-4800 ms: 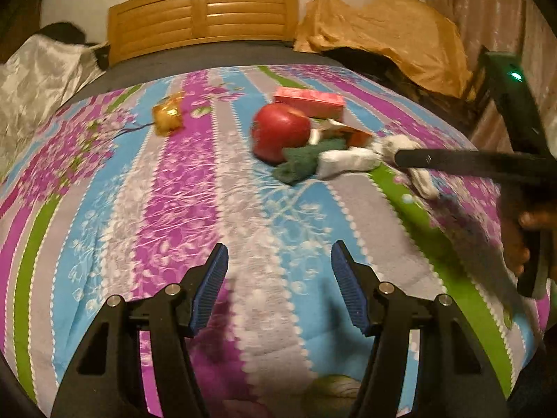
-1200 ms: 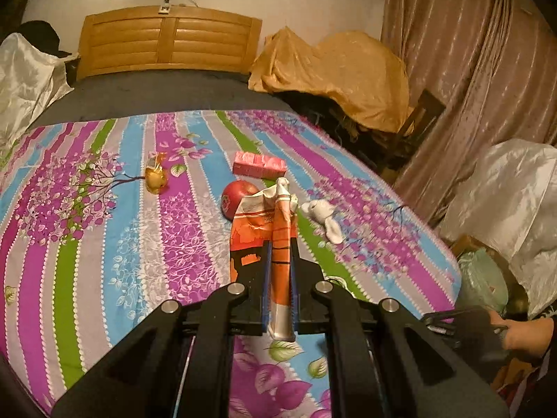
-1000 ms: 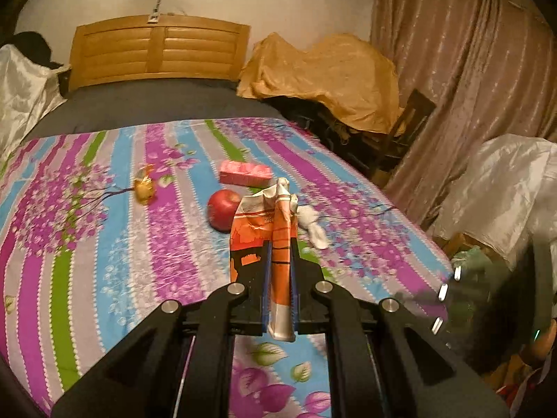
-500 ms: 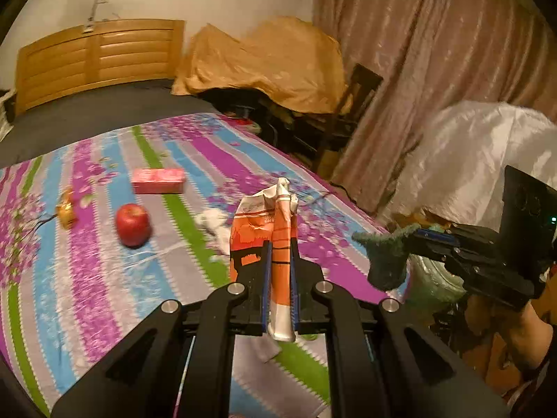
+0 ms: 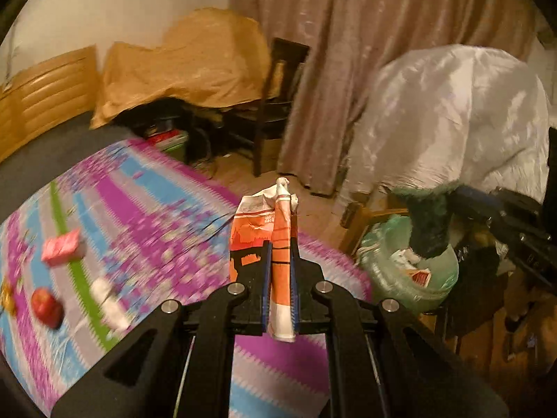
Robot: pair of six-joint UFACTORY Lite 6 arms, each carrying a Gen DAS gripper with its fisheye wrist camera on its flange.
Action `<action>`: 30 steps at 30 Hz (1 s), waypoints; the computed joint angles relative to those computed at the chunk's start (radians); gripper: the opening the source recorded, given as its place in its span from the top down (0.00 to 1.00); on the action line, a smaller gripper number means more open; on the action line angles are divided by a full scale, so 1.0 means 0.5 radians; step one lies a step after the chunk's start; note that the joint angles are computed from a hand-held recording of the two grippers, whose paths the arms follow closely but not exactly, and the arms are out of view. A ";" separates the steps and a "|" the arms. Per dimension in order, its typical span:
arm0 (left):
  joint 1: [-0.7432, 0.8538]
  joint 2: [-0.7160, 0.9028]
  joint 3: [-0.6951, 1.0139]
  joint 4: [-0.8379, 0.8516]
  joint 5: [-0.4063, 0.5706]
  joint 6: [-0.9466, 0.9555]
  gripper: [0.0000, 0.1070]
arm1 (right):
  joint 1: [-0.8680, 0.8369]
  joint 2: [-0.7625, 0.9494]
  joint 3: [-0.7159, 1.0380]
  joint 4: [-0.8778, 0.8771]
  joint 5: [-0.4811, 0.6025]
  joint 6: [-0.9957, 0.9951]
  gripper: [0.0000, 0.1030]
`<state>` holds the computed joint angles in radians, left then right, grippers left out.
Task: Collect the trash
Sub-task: 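Carry the orange-white packet and green scrubber with both tools over the green bin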
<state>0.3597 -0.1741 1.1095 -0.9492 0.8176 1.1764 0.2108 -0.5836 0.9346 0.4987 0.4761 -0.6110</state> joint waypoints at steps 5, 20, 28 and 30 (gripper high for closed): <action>-0.639 0.199 0.205 0.226 -0.354 -0.374 0.93 | -1.028 0.108 0.125 0.724 0.432 -0.938 0.91; -1.720 1.293 1.359 1.131 -0.545 -1.488 0.93 | -2.150 1.054 0.573 0.966 0.617 -1.586 0.91; -1.959 1.738 1.799 1.356 -0.437 -1.716 0.93 | -2.290 1.414 0.677 0.925 0.544 -1.612 0.91; -2.001 1.795 1.829 1.377 -0.432 -1.733 0.93 | -2.294 1.468 0.697 0.923 0.539 -1.608 0.91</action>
